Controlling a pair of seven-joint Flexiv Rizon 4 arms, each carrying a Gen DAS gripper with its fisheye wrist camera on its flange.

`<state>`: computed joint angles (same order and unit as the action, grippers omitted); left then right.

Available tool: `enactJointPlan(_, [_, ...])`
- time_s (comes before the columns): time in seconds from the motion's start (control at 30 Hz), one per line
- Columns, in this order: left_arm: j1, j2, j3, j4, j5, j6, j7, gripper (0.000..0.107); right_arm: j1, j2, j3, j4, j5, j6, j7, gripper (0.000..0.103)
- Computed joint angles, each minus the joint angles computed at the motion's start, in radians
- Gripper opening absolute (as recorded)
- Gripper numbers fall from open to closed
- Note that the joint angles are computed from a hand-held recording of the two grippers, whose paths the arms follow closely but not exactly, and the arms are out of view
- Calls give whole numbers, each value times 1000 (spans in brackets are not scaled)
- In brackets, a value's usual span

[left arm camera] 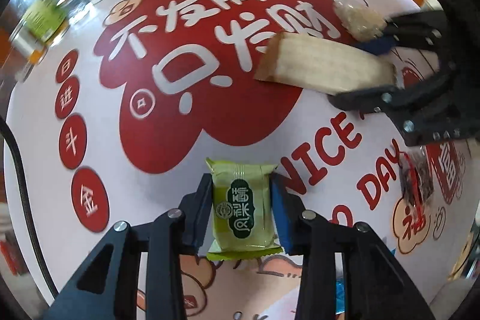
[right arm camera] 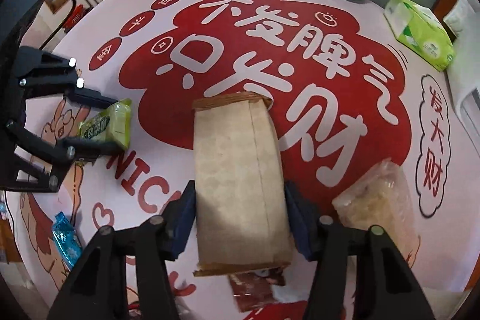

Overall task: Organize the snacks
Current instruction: 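Carry green pack with left tool while right tool carries paper bag, release both into tray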

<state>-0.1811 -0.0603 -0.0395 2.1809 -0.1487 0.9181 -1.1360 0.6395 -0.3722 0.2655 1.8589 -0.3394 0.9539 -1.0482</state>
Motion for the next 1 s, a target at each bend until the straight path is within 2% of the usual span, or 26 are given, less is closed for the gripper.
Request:
enactJointPlan(0.17, [-10,52,6,37,21,-27,-137,36,11,53,-15,98,-27,107,125,55])
enactJointPlan(0.23, [-18,93,6,68,-30,-41,-165,36,25,91,-30,156,-73,158,218,55])
enactJointPlan(0.3, [-38,156,6,117,-80,-15,-185,36,27,134,-32,215,-113,211,306,55])
enactJointPlan(0.43, [-92,301,-8,183,-124,23,-247,36,33,245,-36,336,-278,279,529,55])
enactJointPlan(0.57, [-155,391,-26,204,-158,46,-302,36,-8,370,13,443,-402,334,746,55])
enactJointPlan(0.67, [-203,448,-55,206,-164,61,-366,36,-48,472,73,509,-438,336,865,55])
enactJointPlan(0.77, [-254,460,-79,187,-183,74,-416,36,-78,591,137,569,-412,314,935,55])
enactJointPlan(1.0, [-351,367,-144,64,-199,124,-452,36,-89,887,225,656,-238,126,907,55])
